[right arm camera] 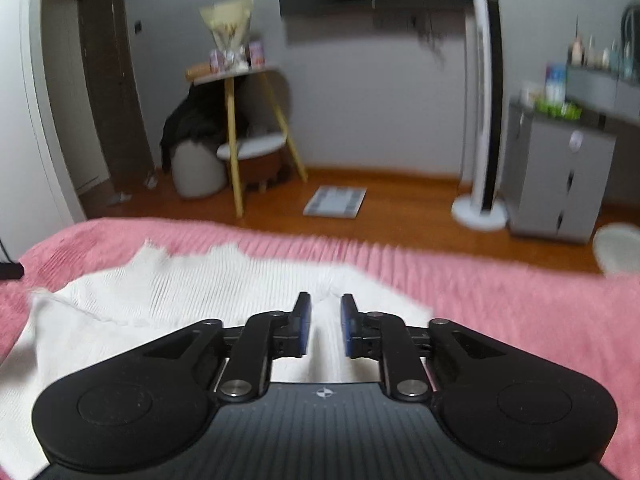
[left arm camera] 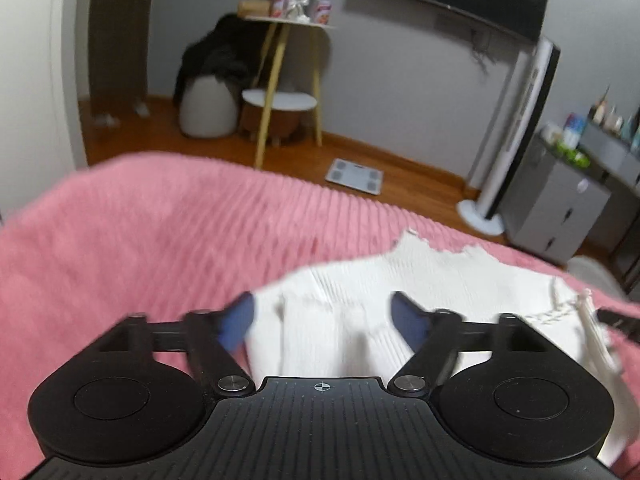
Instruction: Fold small clothes
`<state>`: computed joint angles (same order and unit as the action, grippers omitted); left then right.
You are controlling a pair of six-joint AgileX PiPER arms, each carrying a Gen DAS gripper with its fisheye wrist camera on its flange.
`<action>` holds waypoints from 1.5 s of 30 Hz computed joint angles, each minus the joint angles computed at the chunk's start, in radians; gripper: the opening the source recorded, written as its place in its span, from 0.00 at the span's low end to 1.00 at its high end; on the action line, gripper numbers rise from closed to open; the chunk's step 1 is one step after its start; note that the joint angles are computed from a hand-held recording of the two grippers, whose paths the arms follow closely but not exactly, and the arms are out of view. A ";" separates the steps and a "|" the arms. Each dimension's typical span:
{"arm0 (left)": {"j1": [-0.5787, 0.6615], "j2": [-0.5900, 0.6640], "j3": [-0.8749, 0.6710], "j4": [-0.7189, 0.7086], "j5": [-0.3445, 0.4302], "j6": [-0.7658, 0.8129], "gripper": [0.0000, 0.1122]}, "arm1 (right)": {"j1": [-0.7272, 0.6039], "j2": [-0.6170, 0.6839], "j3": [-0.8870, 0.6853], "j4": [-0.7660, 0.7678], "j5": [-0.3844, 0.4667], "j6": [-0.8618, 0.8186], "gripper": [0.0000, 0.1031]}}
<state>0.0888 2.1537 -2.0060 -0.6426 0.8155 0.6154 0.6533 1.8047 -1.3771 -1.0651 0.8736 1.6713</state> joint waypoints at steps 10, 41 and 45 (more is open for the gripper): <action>0.011 0.063 -0.014 -0.002 0.079 0.108 0.67 | -0.037 0.089 -0.080 0.119 0.012 -0.169 0.19; -0.067 -0.098 0.235 0.158 -0.280 -0.058 0.69 | 0.013 0.162 -0.202 -0.078 0.237 -0.166 0.24; -0.026 -0.216 0.454 0.085 -0.268 0.057 0.71 | 0.167 0.009 0.055 -0.063 0.274 0.058 0.24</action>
